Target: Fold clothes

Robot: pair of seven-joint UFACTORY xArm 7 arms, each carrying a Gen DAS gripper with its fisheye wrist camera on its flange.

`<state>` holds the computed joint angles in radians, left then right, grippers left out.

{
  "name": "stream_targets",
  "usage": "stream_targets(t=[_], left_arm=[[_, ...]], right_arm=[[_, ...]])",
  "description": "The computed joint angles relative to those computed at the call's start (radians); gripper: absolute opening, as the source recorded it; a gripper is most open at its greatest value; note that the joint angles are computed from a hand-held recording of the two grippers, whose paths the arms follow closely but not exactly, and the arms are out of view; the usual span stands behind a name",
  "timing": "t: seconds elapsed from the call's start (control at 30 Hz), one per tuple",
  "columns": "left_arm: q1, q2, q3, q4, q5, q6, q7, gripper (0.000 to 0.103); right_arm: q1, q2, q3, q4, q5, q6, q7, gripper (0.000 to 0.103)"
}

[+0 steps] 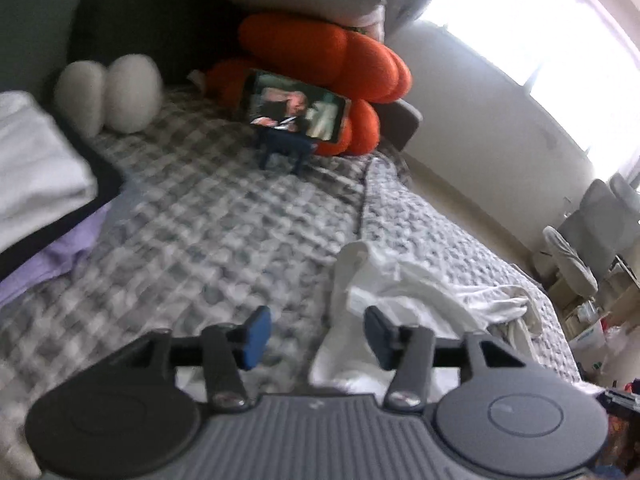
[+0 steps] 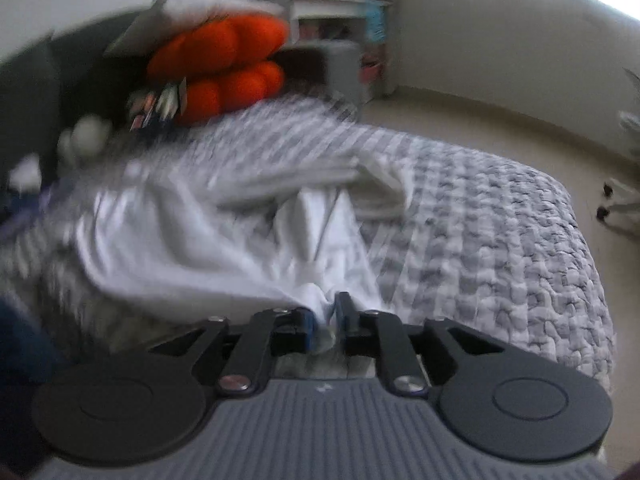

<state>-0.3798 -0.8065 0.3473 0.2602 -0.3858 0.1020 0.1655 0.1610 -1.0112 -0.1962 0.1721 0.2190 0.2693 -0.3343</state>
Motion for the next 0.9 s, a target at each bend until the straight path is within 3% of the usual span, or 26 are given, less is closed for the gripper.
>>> stream_targets(t=[0.03,0.17,0.27,0.3,0.33,0.37,0.4,0.5,0.53,0.57,0.67,0.73,0.8,0.9], left_arm=[[-0.031,0.033,0.006,0.018,-0.009,-0.018,-0.004,0.066],[-0.222,0.197,0.105,0.120,-0.048,-0.091,0.011,0.071],[-0.320,0.334,0.163,0.208,-0.073,-0.119,0.008,0.072],[-0.322,0.384,0.156,0.238,-0.078,-0.114,-0.002,0.072],[-0.320,0.413,0.145,0.256,-0.078,-0.104,0.002,0.070],[-0.314,0.442,0.130,0.273,-0.081,-0.093,0.010,0.056],[-0.304,0.470,0.112,0.291,-0.083,-0.082,0.016,0.025],[-0.159,0.483,-0.028,0.282,-0.045,-0.051,-0.025,0.005],[-0.123,0.482,-0.062,0.277,-0.034,-0.040,-0.032,0.001],[-0.126,0.439,-0.054,0.246,-0.064,-0.061,-0.013,0.000],[-0.184,0.263,0.035,0.138,-0.119,-0.129,0.033,0.000],[-0.169,0.117,0.074,0.061,-0.108,-0.127,0.028,0.000],[-0.106,0.023,0.066,0.013,-0.074,-0.077,0.018,0.000],[-0.028,0.019,0.024,0.015,-0.036,0.019,-0.009,0.000]], right_arm=[[0.002,0.035,0.010,0.010,0.012,-0.043,0.024,0.048],[0.015,0.095,0.002,0.035,0.031,-0.106,0.080,0.049],[0.030,0.125,-0.024,0.036,0.047,-0.152,0.111,0.050],[0.026,0.127,-0.027,0.036,0.051,-0.164,0.127,0.050],[0.025,0.126,-0.037,0.034,0.059,-0.177,0.144,0.050],[0.029,0.122,-0.055,0.034,0.068,-0.183,0.158,0.050],[0.034,0.117,-0.076,0.035,0.077,-0.184,0.169,0.050],[-0.003,0.138,-0.075,0.048,0.068,-0.154,0.192,0.051],[-0.024,0.149,-0.058,0.049,0.056,-0.147,0.195,0.051],[-0.036,0.155,-0.049,0.047,0.050,-0.148,0.200,0.051],[-0.018,0.143,-0.083,0.025,0.065,-0.190,0.210,0.051],[-0.003,0.134,-0.109,0.010,0.075,-0.213,0.217,0.051],[-0.006,0.148,-0.113,0.010,0.070,-0.202,0.220,0.051],[-0.010,0.169,-0.101,0.006,0.064,-0.205,0.227,0.051]])
